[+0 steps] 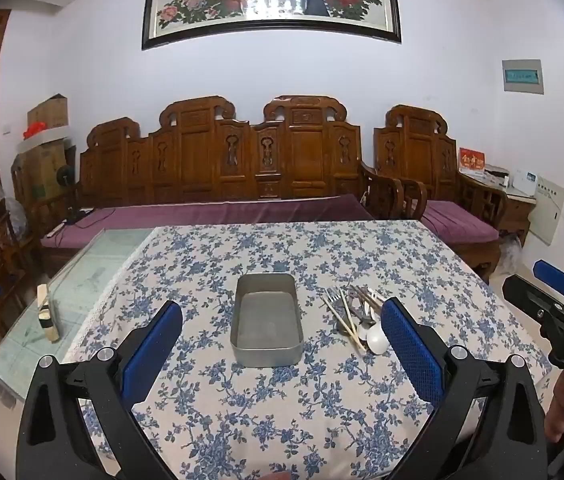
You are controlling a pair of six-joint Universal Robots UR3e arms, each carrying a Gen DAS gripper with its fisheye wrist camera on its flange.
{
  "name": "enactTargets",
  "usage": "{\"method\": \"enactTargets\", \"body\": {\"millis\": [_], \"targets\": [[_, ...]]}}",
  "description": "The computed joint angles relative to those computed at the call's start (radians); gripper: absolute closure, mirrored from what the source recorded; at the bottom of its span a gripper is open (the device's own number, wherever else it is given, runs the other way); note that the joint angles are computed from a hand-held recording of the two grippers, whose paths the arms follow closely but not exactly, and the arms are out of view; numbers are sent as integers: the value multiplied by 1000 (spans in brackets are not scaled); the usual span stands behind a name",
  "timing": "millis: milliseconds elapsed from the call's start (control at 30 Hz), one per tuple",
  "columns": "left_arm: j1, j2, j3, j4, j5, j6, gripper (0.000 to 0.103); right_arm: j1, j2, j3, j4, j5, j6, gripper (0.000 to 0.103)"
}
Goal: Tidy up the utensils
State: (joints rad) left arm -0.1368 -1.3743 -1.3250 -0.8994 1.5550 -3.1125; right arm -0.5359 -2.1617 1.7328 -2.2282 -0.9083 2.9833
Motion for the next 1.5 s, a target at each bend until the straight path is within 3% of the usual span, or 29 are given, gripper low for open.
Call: {"method": "enactTargets", "body": {"millis": [1133, 1200, 1500], "targets": [[-34, -27, 53, -20, 24, -7, 6, 9, -2, 1, -8, -8, 5, 3], [-39, -25, 56, -22, 27, -8, 6, -70, -40, -3, 64, 61, -44, 3], [-37, -18, 66, -33, 19, -7, 6, -61, -36, -2, 55, 53, -37, 3]]}}
